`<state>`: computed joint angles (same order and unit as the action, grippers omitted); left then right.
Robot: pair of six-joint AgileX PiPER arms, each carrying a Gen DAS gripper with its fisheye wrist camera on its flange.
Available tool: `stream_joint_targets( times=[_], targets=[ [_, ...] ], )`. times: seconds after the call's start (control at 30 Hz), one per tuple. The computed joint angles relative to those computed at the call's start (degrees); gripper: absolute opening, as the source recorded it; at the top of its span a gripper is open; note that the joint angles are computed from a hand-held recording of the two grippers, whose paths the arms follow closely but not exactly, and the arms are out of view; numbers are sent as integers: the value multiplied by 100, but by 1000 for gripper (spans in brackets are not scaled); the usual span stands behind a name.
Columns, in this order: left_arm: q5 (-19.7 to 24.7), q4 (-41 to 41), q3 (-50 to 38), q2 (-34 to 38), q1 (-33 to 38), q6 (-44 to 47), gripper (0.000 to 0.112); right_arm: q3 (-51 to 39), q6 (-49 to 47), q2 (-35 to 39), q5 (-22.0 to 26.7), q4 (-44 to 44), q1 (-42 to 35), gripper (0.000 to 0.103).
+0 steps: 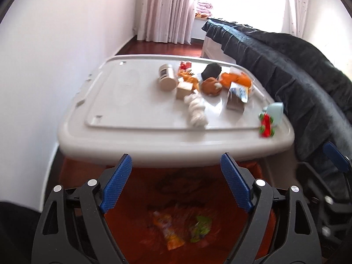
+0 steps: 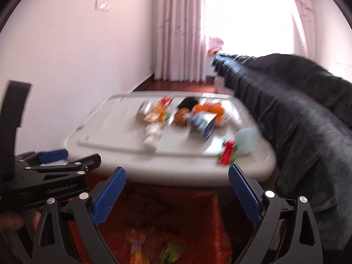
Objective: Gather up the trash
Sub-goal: 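Grasp the white crumpled tissue with the left gripper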
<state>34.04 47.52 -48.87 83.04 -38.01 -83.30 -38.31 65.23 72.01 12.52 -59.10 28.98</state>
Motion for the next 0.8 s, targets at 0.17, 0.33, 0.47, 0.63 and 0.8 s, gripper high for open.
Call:
stream_joint_targets(
  times=[0.17,0.33,0.47,0.63,0.8],
  targets=[
    [-302,-111,-1046,1123,364,258,81,-98,676,39,-247,-858,-674,95],
    [-219,-134,-2144,2270,470,671,81,-137,261,292,-602,-406,-1203,95],
    [-62,-390,-2945,3037,640,1123,79,-122,694,473,-739,-936,-1429,95],
    [175,-819,-3796,3764,845,1663,67,-169,1563,676,-785,-1861,-1583,95],
    [360,-1075,-4240,4184,980,2030,34,-366,703,950,-775,-964,-1571,95]
  ],
)
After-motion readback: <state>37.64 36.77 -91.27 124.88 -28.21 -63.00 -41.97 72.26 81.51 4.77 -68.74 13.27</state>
